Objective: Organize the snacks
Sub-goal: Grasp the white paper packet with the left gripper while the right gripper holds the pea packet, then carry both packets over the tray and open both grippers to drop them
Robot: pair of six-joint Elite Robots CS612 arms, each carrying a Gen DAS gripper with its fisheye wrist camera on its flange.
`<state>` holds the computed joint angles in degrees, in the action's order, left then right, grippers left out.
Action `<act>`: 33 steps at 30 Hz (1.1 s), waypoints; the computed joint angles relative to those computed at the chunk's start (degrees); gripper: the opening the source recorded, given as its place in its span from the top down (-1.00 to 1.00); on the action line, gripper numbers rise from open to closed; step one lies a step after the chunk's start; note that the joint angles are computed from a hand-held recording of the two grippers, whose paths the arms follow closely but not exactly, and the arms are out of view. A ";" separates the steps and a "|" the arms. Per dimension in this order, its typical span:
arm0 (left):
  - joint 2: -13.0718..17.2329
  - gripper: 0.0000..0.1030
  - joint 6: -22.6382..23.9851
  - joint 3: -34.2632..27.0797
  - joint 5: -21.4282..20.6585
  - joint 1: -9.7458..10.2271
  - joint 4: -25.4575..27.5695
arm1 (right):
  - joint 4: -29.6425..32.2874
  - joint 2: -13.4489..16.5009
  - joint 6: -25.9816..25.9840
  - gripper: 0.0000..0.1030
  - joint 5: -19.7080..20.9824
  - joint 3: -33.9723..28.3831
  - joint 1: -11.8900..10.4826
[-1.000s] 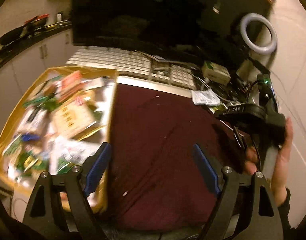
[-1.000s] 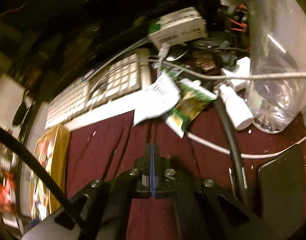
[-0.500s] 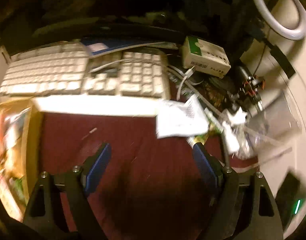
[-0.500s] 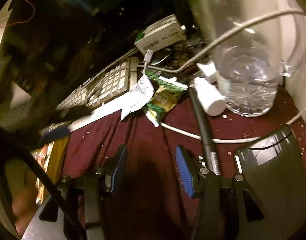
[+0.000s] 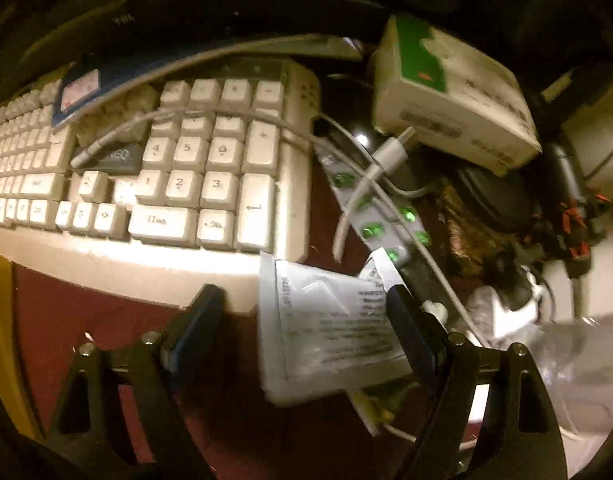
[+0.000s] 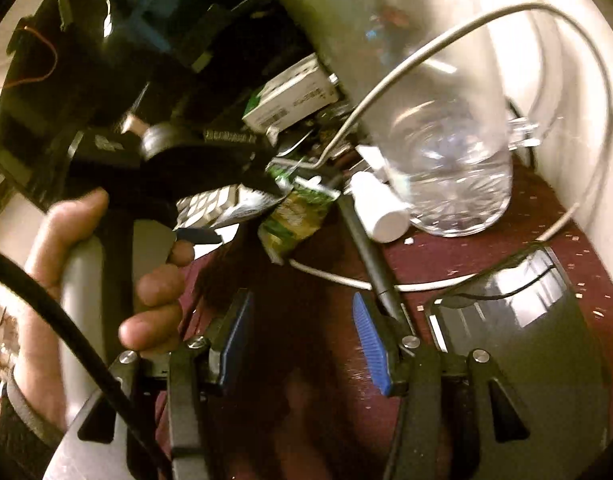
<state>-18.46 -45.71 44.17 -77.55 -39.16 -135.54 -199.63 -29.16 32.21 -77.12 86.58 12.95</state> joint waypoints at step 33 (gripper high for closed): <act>-21.12 0.33 -13.64 55.40 7.61 -5.41 -54.75 | 22.73 2.31 -1.99 0.69 -17.22 -13.59 4.16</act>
